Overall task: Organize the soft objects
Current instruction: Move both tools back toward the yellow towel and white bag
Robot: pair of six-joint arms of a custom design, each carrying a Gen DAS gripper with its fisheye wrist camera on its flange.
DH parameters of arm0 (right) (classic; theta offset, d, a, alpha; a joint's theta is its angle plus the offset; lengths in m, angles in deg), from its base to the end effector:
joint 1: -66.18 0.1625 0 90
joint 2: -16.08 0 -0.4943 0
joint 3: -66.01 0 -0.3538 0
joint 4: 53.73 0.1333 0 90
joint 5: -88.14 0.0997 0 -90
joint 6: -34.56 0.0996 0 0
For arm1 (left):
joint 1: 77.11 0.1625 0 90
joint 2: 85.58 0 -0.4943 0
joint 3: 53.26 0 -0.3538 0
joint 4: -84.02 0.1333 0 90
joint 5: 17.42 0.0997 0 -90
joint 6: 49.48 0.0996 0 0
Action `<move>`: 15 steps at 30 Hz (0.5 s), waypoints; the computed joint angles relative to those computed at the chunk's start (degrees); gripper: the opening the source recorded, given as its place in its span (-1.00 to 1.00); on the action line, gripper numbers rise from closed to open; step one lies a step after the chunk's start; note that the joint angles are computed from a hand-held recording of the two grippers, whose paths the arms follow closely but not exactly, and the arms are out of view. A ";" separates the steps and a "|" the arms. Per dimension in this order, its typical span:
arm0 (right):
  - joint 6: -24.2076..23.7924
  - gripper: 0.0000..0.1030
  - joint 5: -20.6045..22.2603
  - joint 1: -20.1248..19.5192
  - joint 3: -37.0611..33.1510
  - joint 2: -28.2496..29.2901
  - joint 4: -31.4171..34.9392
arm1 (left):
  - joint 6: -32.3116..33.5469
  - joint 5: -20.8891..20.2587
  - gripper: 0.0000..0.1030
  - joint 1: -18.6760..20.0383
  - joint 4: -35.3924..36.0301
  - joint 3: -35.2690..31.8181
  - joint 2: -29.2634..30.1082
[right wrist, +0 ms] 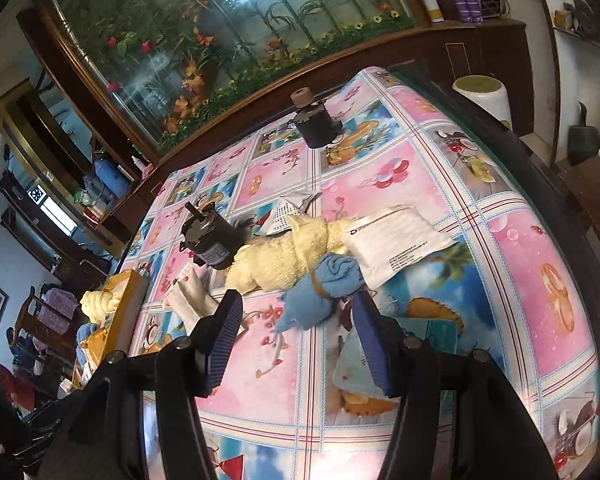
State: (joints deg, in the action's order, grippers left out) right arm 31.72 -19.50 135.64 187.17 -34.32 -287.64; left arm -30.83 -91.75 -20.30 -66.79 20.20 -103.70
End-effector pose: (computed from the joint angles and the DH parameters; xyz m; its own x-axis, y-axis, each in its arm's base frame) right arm -0.0969 -0.5525 0.2772 -0.7947 0.5918 0.1352 0.0624 0.3011 -0.9515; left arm -0.2926 -0.7399 -0.0607 -0.6025 0.7454 -0.2852 0.7785 0.6276 -0.0043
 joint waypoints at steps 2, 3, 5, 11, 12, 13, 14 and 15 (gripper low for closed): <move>0.18 0.12 0.58 -0.54 -1.11 -0.45 1.82 | -1.72 -2.06 0.07 0.22 2.34 -1.42 0.59; 0.09 0.12 0.63 -0.78 -1.65 -0.71 2.51 | -2.19 -2.51 0.07 0.21 2.57 -1.62 0.77; -0.32 0.12 0.28 -1.11 -4.22 -1.26 5.67 | -2.43 -2.82 0.07 0.20 2.17 -1.64 0.95; -1.27 0.12 -1.96 -0.22 -14.64 -0.64 21.33 | -2.94 -2.99 0.07 0.36 2.98 -2.89 1.69; -2.36 0.12 -3.23 0.15 -16.65 0.07 23.62 | -2.95 -2.85 0.07 0.38 3.12 -3.03 1.77; -3.78 0.12 -5.48 0.80 -19.01 1.09 26.27 | -3.01 -2.81 0.07 0.43 3.33 -3.25 1.87; -5.02 0.12 -7.27 1.37 -20.72 1.90 28.56 | -3.05 -2.76 0.07 0.47 3.39 -3.37 1.93; -6.13 0.15 -8.65 1.87 -21.99 2.51 31.12 | -2.99 -2.70 0.07 0.56 3.47 -3.59 2.00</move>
State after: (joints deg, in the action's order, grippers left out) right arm 25.58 -28.16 137.51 165.18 -31.82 -256.52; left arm -33.82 -94.45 -19.74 -63.31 16.60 -101.70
